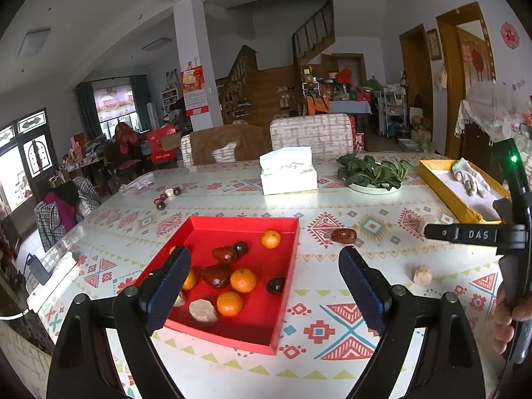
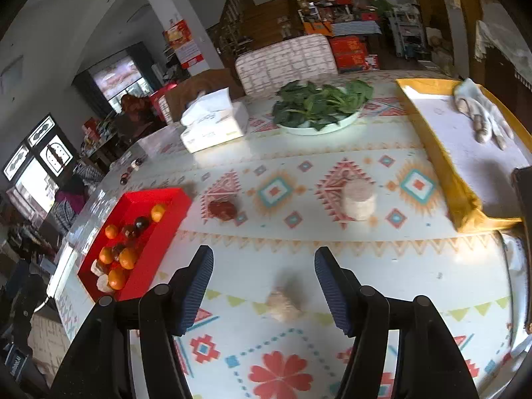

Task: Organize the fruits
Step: 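Raise both tools away from the red tray, then grasp a small yam piece with the right tool while the left tool grasps a dark red date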

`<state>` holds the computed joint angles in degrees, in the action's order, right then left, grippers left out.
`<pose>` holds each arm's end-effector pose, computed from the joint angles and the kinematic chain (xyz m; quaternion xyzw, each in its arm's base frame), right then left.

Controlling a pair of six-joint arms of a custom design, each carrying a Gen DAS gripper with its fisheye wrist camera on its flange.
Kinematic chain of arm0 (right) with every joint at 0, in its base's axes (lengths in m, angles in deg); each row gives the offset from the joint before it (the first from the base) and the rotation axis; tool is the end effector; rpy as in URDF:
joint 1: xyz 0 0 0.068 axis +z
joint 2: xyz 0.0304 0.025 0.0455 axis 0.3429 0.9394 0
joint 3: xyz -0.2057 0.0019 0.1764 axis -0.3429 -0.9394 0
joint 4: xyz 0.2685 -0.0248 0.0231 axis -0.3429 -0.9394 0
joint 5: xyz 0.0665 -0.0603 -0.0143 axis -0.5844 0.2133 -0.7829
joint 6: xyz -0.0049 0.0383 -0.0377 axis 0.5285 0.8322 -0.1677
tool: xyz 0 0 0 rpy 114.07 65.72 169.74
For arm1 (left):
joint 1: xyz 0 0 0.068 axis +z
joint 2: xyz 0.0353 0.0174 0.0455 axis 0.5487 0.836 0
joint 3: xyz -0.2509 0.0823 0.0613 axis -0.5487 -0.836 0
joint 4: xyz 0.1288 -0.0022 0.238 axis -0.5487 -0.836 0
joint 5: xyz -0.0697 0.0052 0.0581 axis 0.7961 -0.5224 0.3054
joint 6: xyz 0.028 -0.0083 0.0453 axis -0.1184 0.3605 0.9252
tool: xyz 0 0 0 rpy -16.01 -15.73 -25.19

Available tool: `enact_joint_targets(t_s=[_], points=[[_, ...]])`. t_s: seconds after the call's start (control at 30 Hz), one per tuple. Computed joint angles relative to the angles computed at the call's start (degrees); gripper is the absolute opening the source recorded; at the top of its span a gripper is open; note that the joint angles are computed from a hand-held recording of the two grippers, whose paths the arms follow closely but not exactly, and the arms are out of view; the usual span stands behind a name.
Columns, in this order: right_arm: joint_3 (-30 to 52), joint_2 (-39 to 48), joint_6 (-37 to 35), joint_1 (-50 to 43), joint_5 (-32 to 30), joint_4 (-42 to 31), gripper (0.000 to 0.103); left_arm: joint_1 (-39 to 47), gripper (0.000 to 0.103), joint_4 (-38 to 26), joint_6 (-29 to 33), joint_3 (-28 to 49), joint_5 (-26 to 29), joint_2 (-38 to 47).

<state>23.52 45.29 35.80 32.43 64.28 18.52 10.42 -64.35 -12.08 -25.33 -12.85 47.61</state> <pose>0.3317 0.0793 0.2276 0.0306 0.9092 0.1930 0.3676 0.2319 -0.0805 0.2567 0.0233 0.8484 0.0786 0.5230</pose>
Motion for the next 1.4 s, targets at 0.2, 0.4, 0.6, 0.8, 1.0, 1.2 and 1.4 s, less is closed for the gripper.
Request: enact_joint_targets(t_s=[0.2,0.4,0.6,0.8,1.0,1.2,1.4], points=[[-1.8,-0.8,-0.3,-3.7,-1.5,0.4,0.068,-1.0,0.09,0.4,-0.1,0.6,-0.1,2.4],[-2.4,-0.2,-0.6,-6.5,-2.8,0.9,0.069,-1.0,0.09,0.8,-0.2,1.7,0.6,5.4],[-2.1,1.0,-0.5,-9.1,-4.3,1.6,0.069,-0.3,0.09,1.3,-0.5,2.7,2.0,8.6],[-1.4,1.4,-2.1,-8.2,4.1,1.0,0.069,0.5,0.09,2.4,-0.6,3.4,4.1,11.9],[-1.8,-0.7,-7.6,0.4,29.1,1.3,0.068,0.9,0.09,2.7,-0.6,4.5,5.7,15.1],[-2.1,-1.6,-10.5,3.2,37.4,3.2,0.07,1.3,0.09,3.0,-0.7,4.9,6.2,16.1],[-2.1,-1.8,-11.6,4.6,39.8,4.5,0.074,1.3,0.09,3.4,-0.3,5.2,6.5,17.0]])
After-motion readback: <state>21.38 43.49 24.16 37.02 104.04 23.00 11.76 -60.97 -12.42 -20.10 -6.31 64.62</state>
